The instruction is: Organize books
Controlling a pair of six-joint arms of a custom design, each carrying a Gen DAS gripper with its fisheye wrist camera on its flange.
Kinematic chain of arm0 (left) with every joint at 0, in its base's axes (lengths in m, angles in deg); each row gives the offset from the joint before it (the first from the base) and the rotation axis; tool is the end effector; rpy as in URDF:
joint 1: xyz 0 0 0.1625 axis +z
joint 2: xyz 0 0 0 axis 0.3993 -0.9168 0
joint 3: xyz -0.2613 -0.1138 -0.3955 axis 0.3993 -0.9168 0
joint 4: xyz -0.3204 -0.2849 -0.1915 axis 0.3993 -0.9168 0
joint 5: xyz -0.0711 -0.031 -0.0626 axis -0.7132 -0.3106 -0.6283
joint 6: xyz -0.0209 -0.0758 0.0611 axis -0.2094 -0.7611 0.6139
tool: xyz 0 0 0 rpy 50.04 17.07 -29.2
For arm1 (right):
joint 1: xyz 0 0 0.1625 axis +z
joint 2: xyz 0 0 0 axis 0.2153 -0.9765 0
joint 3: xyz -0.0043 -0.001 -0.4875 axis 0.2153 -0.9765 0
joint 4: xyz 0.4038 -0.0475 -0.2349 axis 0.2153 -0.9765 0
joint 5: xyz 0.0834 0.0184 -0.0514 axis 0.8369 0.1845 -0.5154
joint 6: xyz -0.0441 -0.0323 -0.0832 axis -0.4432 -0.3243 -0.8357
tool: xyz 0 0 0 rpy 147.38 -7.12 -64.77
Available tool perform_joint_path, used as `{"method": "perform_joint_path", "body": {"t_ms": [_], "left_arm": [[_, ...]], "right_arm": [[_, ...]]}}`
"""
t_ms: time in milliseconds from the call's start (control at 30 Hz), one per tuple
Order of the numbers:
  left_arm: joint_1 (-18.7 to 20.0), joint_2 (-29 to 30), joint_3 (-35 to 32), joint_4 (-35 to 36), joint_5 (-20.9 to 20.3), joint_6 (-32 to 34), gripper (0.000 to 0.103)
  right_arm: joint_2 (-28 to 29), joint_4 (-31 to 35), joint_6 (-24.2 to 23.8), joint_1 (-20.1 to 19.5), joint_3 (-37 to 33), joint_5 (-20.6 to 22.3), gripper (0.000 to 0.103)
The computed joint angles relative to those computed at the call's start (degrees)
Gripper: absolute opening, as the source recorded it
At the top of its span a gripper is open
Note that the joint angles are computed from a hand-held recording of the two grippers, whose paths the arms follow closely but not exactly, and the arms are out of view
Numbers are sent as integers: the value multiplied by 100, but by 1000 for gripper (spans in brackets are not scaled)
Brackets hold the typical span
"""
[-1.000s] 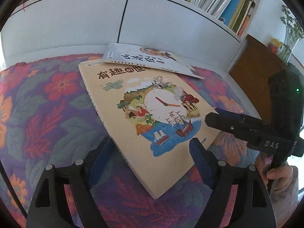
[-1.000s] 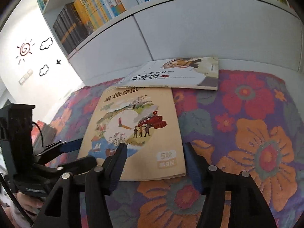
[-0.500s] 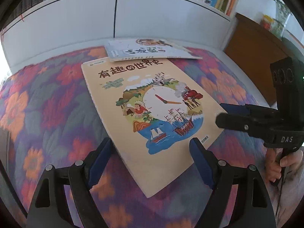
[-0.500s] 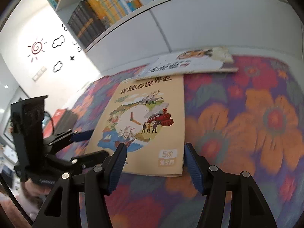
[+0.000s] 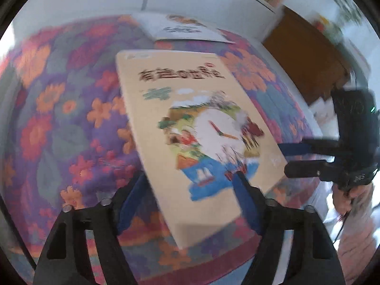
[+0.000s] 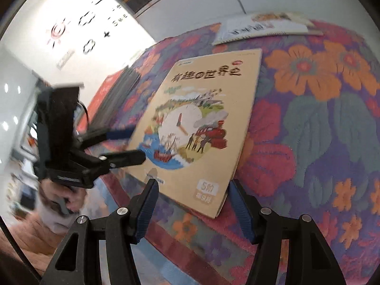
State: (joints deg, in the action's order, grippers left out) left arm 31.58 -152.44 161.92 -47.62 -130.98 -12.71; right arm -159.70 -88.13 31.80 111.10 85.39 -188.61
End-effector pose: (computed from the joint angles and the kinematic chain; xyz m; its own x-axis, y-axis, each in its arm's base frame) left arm -0.1032 -0.4146 0.2900 -0.7754 0.6015 -0.1921 0.6092 0.7927 0.0229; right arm 0.3051 -0.2846 0.1210 -0.9721 -0.0651 0.2253 -0.1451 0.9217 -0.3596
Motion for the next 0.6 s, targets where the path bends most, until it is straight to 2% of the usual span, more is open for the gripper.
{"method": "perform_joint_path", "body": {"t_ms": [33,67,133,200,267,333,400,467,500,600], "left_arm": [[87,91,-85,-27,-87,-99,66],[190,225,-216,21,-171,-222,63],[344,403,-382,65,-406,-252,62],[436,483,-479,109,-509,-288,58],[475,571,-562,148,-507,-240,55],[505,622,-567,46,-473,-193,47],[593,671,-615,2,-565,-173,45],[575,701,-608,-63,-489,-107,42],[558,715,-594,-115,-408,-38,39],[359,647,-425,-342,-41,101,39]], "right_arm": [[-39,-46,166,-149,21,65,58],[-55,-53,306,-290,30,123,51],[-90,-334,413,-673,104,546,49],[-93,-523,391,-1005,114,921,46],[-15,-663,281,-1191,69,1060,41],[42,-679,153,-1301,-21,1163,38],[81,-647,150,-1331,-100,1156,36],[120,-505,101,-1206,-185,839,21],[71,-389,67,-1172,-224,703,19],[35,-565,57,-1183,-109,686,19]]}}
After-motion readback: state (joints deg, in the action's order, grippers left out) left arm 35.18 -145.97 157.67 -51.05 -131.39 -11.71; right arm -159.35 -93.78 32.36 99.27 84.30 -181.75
